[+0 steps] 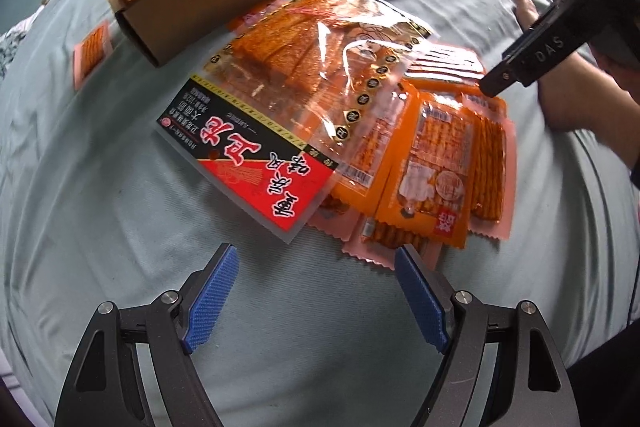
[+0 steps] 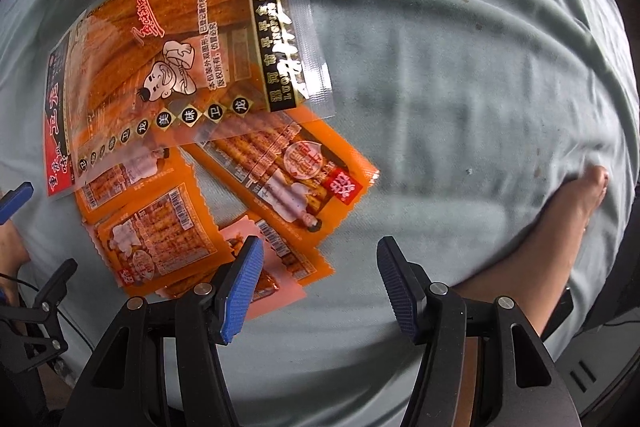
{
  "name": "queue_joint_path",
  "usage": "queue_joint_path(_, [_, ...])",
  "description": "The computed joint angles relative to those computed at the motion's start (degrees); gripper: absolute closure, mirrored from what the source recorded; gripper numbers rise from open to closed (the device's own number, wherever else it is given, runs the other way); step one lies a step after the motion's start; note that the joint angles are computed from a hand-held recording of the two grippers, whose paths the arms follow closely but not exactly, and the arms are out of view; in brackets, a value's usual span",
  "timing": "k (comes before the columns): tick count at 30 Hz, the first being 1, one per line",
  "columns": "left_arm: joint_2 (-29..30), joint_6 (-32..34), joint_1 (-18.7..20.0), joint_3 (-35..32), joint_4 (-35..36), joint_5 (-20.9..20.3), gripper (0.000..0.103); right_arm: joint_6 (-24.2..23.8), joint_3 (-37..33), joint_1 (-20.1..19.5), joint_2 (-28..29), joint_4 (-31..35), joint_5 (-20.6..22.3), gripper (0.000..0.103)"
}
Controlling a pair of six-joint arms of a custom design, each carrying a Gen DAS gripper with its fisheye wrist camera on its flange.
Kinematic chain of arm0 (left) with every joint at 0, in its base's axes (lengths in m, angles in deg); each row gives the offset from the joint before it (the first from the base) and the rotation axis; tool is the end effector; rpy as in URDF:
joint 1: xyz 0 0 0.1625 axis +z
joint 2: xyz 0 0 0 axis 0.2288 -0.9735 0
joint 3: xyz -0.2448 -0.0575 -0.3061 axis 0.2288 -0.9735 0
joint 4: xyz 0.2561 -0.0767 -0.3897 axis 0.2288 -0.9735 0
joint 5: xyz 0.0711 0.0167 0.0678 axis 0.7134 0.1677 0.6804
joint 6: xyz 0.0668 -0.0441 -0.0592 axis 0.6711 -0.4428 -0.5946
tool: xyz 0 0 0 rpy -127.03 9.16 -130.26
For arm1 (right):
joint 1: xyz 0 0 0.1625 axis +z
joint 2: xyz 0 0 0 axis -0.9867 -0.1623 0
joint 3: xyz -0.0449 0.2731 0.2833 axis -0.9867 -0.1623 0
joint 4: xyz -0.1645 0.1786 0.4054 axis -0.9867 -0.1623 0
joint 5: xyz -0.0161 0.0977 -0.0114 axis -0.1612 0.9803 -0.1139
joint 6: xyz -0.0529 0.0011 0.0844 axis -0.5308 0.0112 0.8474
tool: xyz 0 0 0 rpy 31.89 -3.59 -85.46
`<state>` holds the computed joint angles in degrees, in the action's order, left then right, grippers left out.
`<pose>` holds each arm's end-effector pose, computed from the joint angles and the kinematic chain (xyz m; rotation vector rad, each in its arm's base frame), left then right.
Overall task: Organize snacks
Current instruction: 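Grasp an orange snack-stick packet from the pile with the left gripper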
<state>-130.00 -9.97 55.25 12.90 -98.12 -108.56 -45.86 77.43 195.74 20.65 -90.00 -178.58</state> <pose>-0.0471 -0.6407 0.4297 1.2174 2.2127 0.2537 0.4174 -0.6950 -0.0365 -0.2125 -2.5571 0.0831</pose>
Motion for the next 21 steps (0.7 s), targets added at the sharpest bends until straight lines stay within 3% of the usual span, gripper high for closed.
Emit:
queue_joint_path(7, [0.95, -1.7, 0.1, -0.91, 1.67, -0.68, 0.022, -1.4, -4.41, 0.27, 4.11, 4.3, -0.5, 0.045])
queue_joint_path(12, [0.77, -1.24, -0.22, 0.0, 1.71, -0.46, 0.022, -2.75, -6.11, 0.98, 5.22, 2.67, -0.22, 0.045])
queue_joint_path(21, [0.4, -4.8, -2.7, 3.61, 3.53, -3.77, 0.022, 3.71, -10.25, 1.39, 5.72, 5.59, -2.61, 0.045])
